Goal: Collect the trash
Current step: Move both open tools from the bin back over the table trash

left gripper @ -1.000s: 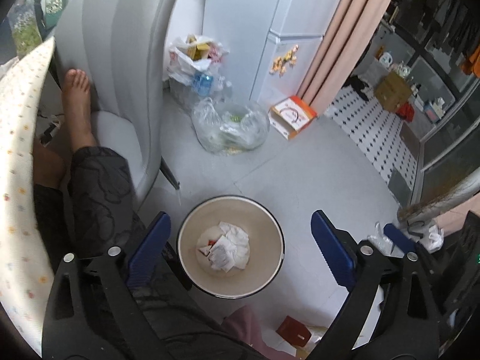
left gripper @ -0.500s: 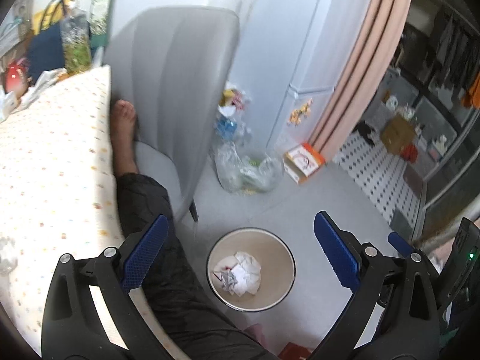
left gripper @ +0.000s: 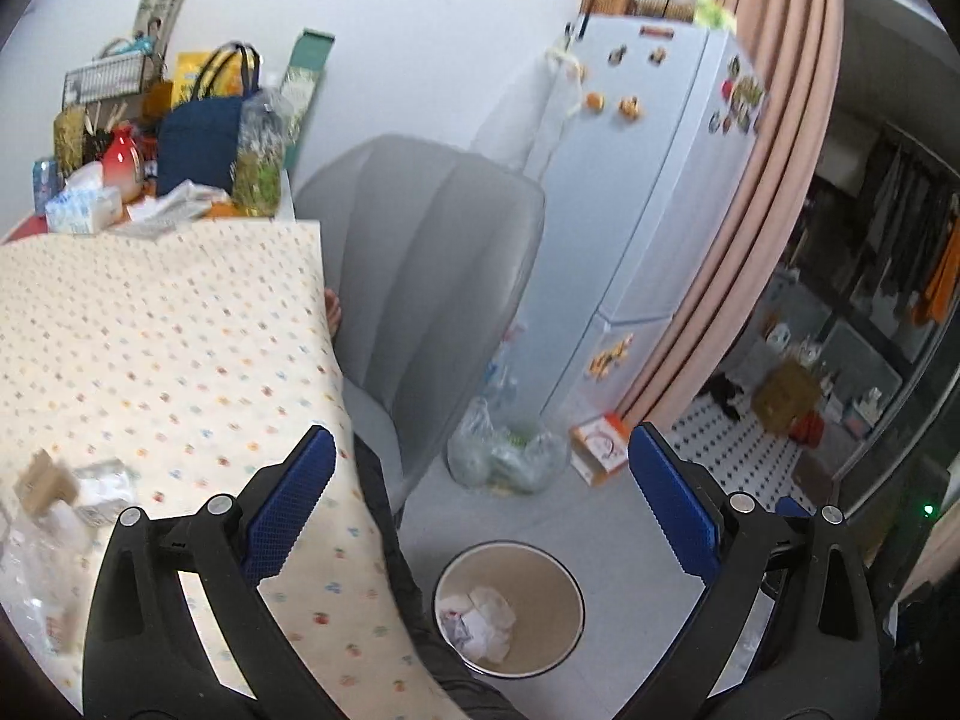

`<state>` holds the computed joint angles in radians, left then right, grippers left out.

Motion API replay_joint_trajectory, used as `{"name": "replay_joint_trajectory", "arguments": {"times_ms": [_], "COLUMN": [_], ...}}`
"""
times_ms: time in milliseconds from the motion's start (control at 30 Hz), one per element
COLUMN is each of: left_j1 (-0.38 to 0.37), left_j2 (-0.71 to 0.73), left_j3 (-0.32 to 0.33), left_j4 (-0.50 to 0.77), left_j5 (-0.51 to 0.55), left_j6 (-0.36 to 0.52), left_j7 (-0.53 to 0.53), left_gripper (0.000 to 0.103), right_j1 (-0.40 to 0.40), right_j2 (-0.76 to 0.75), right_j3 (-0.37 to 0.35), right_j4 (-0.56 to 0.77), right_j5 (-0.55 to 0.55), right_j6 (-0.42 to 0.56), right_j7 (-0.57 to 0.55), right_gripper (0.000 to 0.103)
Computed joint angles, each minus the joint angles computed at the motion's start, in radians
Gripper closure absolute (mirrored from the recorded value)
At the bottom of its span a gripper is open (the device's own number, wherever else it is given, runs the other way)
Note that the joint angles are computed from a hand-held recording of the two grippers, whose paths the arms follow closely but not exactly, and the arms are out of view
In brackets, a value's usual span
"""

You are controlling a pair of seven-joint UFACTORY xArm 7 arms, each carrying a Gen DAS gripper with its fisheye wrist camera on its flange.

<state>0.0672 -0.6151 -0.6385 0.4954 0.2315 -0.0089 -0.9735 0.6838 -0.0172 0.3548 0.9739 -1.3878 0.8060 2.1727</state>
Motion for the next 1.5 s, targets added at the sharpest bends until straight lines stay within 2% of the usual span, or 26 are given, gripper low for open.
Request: {"name": "replay_joint_trajectory", "arguments": {"times_ms": [167, 367, 533, 633, 800, 967, 1033, 1133, 1300, 1433, 1500], "left_j1": [-0.092, -0.162, -0.184, -0.180, -0.178, -0.152, -0.129, -0.086, 0.027, 0.107, 0.136], "left_j2": [-0.120, -0.256, -0.410, -0.508, -0.684, -0.867, -0.937, -1.026, -1.178, -1.222, -1.227], "left_j3": [0.111, 0.229, 0.301, 0.337, 0.414, 0.475, 0.510, 0.560, 0.648, 0.716, 0.721], "left_j4": [-0.101, -0.194, -0.303, -0.356, -0.441, -0.494, -0.510, -0.533, -0.571, -0.586, -0.593], "left_j5": [-0.022, -0.063, -0.095, -0.104, -0.117, -0.122, -0.125, -0.137, -0.170, -0.198, -0.214], "left_j6": [-0.012, 0.078, 0.090, 0.143, 0.239, 0.360, 0.417, 0.490, 0.626, 0.696, 0.715], "left_j7": [0.034, 0.076, 0.089, 0.107, 0.156, 0.224, 0.262, 0.320, 0.412, 0.510, 0.540], "left_gripper": [0.006, 0.006, 0.006, 0.006, 0.006, 0.006, 0.006, 0.006, 0.006, 0.006, 0.006], "right_j1": [0.030, 0.071, 0.119, 0.154, 0.219, 0.289, 0.310, 0.330, 0.360, 0.362, 0.349], "right_j2": [0.043, 0.109, 0.179, 0.239, 0.323, 0.402, 0.437, 0.504, 0.592, 0.676, 0.713], "right_j3": [0.010, -0.007, -0.025, -0.042, -0.084, -0.135, -0.149, -0.165, -0.189, -0.177, -0.156], "right_j4": [0.072, 0.159, 0.242, 0.321, 0.435, 0.549, 0.602, 0.703, 0.835, 0.944, 0.983], "right_j5": [-0.060, -0.151, -0.187, -0.180, -0.174, -0.202, -0.199, -0.136, -0.044, 0.089, 0.170], "right_j6": [-0.006, -0.066, -0.081, -0.089, -0.103, -0.117, -0.132, -0.178, -0.249, -0.300, -0.341], "right_j7": [-0.025, -0.043, -0.077, -0.145, -0.195, -0.196, -0.238, -0.334, -0.478, -0.641, -0.725], "right_gripper": [0.008, 0.008, 0.008, 0.008, 0.008, 0.008, 0.008, 0.008, 0.008, 0.008, 0.008]}}
